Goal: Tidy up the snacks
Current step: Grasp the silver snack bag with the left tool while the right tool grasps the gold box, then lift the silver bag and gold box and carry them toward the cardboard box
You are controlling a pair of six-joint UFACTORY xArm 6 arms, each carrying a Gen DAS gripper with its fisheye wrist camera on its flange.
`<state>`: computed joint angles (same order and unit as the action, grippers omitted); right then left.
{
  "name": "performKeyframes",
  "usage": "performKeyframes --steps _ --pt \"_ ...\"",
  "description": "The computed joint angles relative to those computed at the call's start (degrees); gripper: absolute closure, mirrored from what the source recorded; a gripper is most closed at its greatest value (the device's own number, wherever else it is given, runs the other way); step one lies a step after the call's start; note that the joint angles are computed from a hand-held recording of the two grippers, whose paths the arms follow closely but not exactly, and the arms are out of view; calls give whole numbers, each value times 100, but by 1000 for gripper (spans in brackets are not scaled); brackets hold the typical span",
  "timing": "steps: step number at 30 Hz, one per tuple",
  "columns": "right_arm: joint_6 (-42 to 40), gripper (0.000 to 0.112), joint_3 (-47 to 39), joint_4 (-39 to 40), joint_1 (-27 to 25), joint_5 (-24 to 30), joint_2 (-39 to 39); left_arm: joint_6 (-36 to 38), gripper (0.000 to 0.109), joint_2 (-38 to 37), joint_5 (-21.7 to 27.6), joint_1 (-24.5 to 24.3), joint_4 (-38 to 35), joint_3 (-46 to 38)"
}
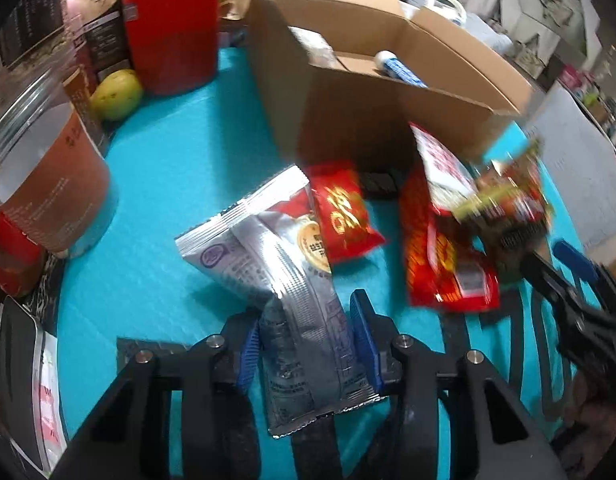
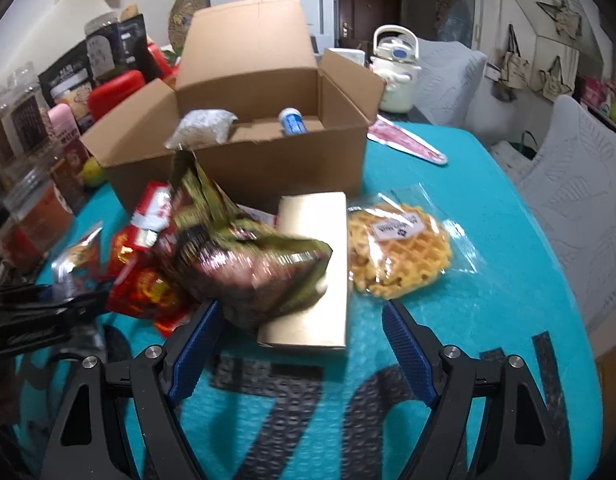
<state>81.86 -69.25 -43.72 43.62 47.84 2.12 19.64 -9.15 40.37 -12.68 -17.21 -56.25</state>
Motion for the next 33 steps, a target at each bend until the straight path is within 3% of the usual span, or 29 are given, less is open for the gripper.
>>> performKeyframes --steps 4,6,7,16,25,33 --pt "-82 37 78 137 -78 -152 60 264 67 -189 -8 -112 50 191" --pt "-103 60 139 189 -133 -306 66 304 67 -283 82 -118 55 222" --pt "-48 63 189 197 -160 -384 45 285 67 -267 114 -120 53 204" --pt "135 66 492 140 32 -234 -366 373 67 -455 272 -72 -40 329" --pt "418 66 1001 486 609 264 -993 759 67 -722 396 -188 -219 614" --pt "525 64 1298 683 990 292 -1259 910 67 -826 286 -262 -243 794"
